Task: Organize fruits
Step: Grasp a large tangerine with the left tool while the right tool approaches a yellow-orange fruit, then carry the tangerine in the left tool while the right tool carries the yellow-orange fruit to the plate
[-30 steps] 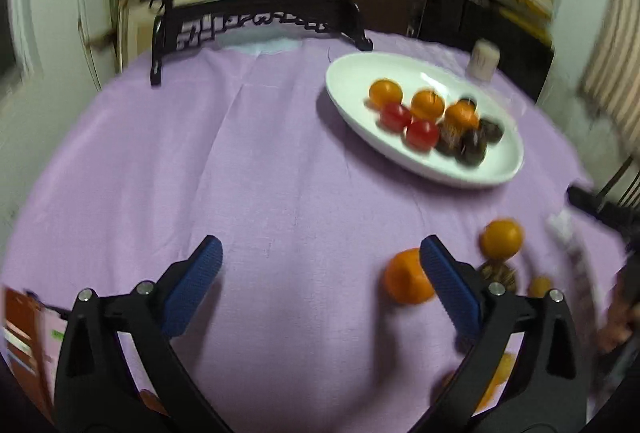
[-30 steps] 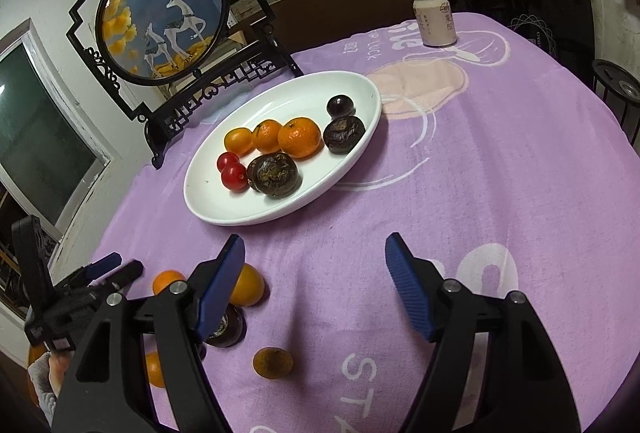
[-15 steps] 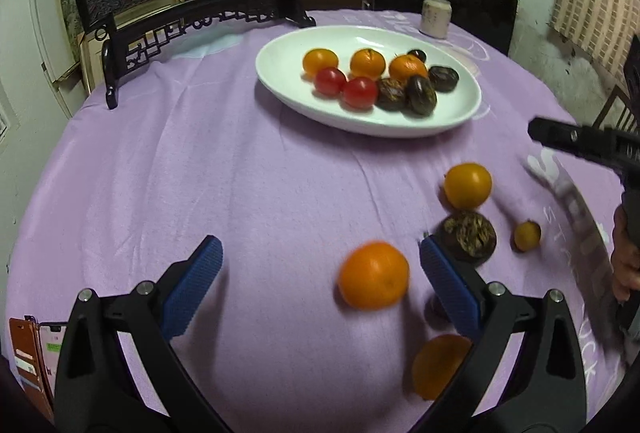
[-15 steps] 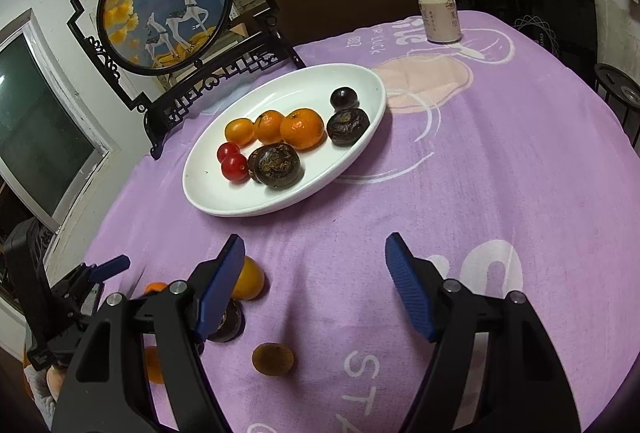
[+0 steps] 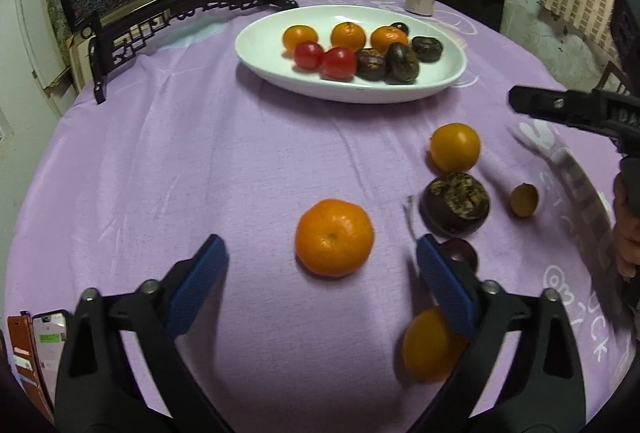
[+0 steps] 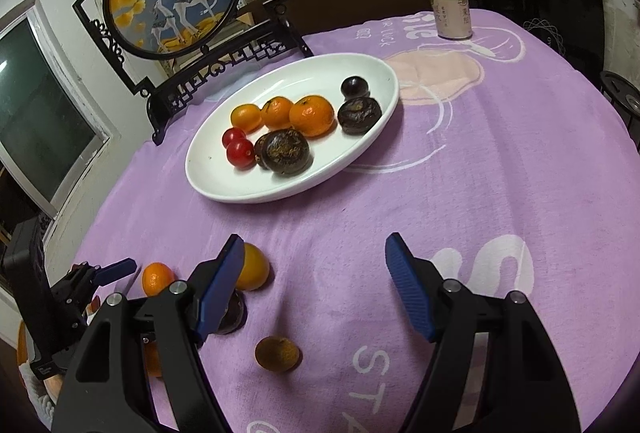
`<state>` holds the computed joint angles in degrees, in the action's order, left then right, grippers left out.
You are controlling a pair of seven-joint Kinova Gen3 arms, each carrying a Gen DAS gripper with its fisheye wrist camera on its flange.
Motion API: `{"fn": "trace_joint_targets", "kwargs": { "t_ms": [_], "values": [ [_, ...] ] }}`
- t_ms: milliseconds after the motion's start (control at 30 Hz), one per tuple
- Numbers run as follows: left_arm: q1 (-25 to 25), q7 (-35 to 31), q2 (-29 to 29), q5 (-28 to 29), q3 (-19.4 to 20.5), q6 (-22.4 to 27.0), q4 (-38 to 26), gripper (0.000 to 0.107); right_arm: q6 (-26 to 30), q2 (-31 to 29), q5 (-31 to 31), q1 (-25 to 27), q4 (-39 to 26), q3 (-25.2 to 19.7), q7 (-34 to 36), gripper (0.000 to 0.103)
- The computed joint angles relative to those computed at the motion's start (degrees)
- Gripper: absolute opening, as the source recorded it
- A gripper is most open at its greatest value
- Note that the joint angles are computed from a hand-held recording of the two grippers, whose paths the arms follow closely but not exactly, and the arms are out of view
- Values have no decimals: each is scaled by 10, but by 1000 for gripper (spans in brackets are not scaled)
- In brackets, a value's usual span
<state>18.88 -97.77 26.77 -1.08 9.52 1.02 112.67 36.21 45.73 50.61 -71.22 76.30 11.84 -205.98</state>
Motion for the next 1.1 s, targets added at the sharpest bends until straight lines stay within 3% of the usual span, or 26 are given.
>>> {"fn": "trace_joint_targets", "kwargs": {
  "t_ms": [33, 167, 233, 367, 500, 600, 833, 933, 1100],
  "values": [
    [-9, -2, 1, -1, 10, 0, 0, 85, -5, 0, -3, 5, -1, -5, 4, 73],
    [-64, -12, 8, -2, 70, 12, -5, 52, -38, 1, -24, 22, 1, -15, 21, 73],
    [-74, -25, 13, 8, 83, 26, -13, 42, -58, 1, -35, 24, 3, -12, 27, 73],
    [-45, -22, 10, 2, 57, 20, -11, 41, -104, 4, -49, 16, 10, 13, 32, 73],
    [-25, -20, 10, 6, 35, 21, -14, 41, -109, 14, -72, 12, -9, 26, 62, 73],
    [1, -16, 10, 5, 9, 18, -15, 41, -115, 22, -95, 19, -24, 25, 92, 66],
    [-1, -14, 11, 4, 10, 13, -13, 41, -97, 47, -165, 51, -78, -14, 207, 37],
    [11, -10, 10, 4, -2, 7, -11, 40, -90, 54, -179, 35, -85, 8, 217, 36],
    [65, -1, 2, 6, -58, -19, 2, 39, -92, 48, -182, 6, -65, 50, 192, 35]
  ]
}}
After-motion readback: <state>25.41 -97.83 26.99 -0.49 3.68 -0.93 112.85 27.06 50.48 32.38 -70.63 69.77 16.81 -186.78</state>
